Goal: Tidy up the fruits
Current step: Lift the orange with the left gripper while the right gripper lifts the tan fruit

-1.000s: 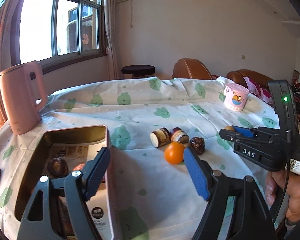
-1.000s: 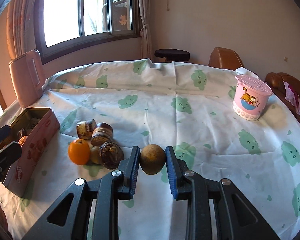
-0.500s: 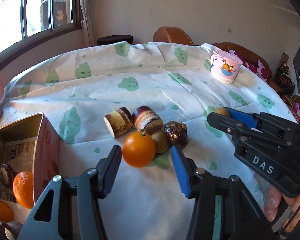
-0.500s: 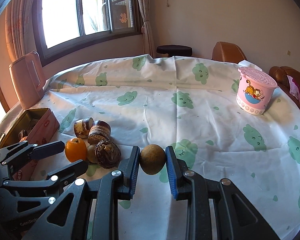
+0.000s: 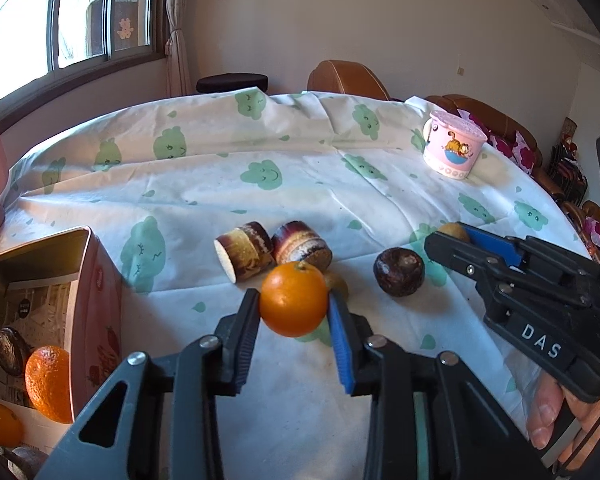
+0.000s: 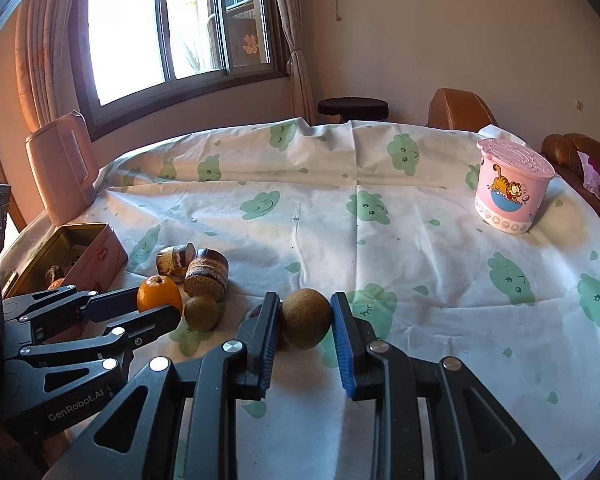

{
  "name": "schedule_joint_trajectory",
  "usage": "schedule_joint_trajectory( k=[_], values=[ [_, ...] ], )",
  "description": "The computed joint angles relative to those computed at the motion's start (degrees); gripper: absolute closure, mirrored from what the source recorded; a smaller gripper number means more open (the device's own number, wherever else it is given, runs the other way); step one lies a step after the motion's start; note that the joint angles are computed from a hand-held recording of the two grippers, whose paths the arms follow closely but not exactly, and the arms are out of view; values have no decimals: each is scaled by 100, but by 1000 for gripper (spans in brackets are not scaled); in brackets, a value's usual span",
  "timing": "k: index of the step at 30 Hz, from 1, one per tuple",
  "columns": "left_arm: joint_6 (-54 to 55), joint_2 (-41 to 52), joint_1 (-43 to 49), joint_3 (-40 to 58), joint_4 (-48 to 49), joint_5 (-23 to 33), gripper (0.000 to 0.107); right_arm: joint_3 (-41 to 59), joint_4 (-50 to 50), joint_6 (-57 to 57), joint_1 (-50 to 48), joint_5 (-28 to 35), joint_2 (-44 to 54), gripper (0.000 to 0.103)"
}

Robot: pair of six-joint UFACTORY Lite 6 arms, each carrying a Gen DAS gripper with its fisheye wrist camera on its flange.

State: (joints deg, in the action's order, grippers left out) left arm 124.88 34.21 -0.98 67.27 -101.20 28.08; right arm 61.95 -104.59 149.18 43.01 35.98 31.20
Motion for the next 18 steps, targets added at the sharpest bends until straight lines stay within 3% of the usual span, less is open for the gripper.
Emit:
schedule_joint_trajectory(
  k=[18],
  values=[
    [1674, -574, 189, -829, -1538, 572, 71, -265, -418, 446, 195, 428, -165, 75]
  ],
)
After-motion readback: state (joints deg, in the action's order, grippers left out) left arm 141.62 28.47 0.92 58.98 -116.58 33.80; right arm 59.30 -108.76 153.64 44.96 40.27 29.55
